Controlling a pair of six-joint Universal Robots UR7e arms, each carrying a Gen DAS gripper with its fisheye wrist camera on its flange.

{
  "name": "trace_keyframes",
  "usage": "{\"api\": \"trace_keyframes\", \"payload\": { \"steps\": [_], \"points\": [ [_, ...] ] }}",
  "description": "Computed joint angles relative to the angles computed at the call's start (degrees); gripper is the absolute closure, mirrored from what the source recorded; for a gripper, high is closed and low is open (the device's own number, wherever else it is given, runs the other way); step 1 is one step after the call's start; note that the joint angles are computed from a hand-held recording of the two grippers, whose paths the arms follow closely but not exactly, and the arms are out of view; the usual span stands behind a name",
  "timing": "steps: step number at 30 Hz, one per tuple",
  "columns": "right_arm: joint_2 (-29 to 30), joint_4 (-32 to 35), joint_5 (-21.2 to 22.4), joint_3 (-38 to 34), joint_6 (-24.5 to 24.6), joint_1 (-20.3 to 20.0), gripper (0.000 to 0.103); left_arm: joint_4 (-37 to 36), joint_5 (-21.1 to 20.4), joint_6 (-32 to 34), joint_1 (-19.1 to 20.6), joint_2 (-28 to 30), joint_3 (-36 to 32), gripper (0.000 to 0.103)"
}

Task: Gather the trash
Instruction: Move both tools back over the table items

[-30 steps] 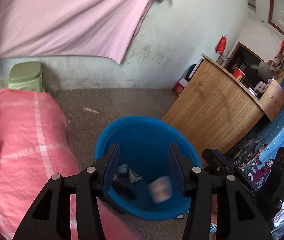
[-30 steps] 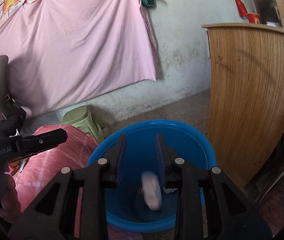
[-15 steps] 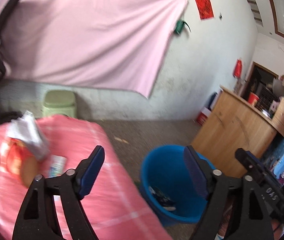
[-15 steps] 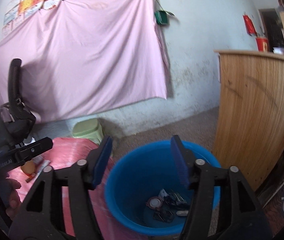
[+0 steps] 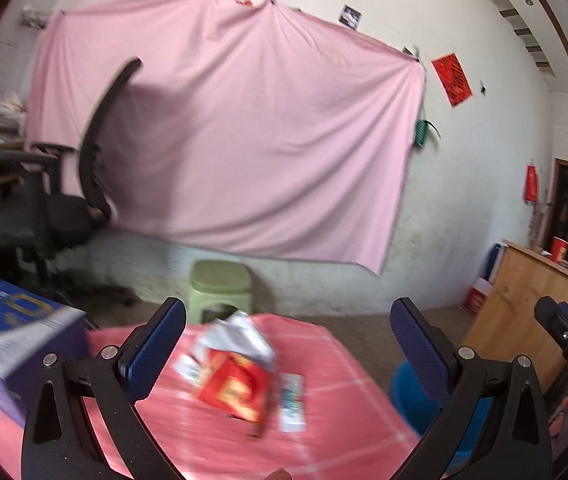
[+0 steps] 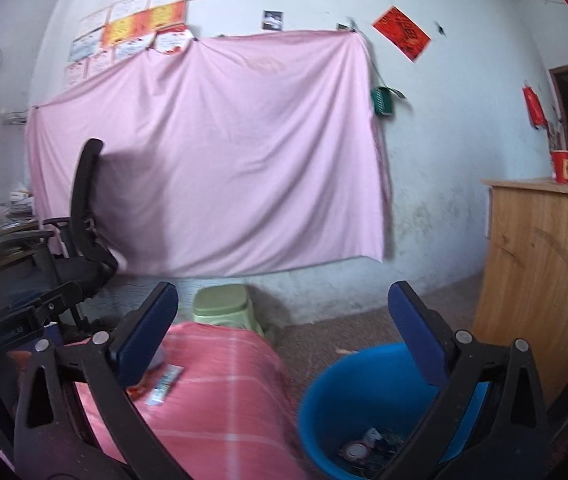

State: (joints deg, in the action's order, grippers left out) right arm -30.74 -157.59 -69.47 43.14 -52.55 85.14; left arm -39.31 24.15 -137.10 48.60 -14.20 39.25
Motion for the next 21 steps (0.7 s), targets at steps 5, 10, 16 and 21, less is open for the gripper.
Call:
{"api": "trace_keyframes", "payload": {
  "steps": [5, 10, 16, 21],
  "points": [
    [-1.51, -2.53, 2.66, 5.38, -0.41, 0.45, 0.000, -18.79, -0.59, 11.78, -0.37, -5.86, 13.88, 0.003],
    [-1.95, -3.40, 3.33, 8.73, -1.82, 0.99, 0.000, -28.49, -1.67, 17.42, -0.30, -9.22, 21.87, 0.002],
    [-0.68, -1.88, 1.43, 9.16, -4.53, 1.53, 0.000, -26.85, -4.13, 15.14, 0.64, -10.29, 23.59, 0.003],
    [1.14, 1.33, -2.82, 7.70, -7.67, 2.16, 0.000, -16.58, -5.73, 7.21, 1.95, -9.13, 20.19, 0.003]
  ]
}}
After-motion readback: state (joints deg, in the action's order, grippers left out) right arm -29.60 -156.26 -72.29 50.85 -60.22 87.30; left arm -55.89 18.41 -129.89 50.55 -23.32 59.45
